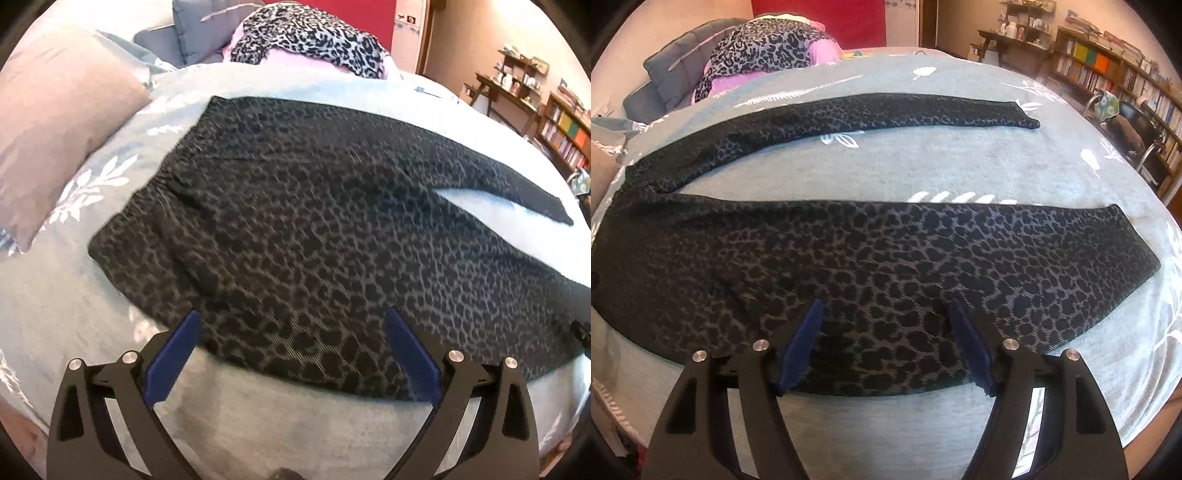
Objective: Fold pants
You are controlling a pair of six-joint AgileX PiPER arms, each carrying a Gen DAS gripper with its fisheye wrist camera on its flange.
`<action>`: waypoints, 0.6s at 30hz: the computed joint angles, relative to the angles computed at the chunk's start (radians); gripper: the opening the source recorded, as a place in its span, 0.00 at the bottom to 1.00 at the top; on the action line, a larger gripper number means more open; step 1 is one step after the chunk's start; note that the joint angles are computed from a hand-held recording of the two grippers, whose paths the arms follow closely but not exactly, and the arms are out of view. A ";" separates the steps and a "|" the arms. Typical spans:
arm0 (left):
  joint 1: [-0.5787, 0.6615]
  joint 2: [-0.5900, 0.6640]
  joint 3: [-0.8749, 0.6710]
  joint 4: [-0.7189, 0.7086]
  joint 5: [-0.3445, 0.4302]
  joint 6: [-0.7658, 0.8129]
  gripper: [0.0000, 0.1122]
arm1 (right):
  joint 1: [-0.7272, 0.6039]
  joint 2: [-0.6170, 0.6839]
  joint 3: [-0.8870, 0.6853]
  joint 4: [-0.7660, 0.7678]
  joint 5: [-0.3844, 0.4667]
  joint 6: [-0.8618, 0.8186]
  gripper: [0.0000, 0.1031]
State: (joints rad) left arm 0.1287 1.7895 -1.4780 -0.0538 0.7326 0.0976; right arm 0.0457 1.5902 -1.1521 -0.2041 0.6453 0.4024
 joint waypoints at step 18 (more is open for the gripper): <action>0.029 0.271 -0.504 0.073 0.204 -0.055 0.88 | 0.071 0.047 -0.105 0.039 0.034 -0.003 0.71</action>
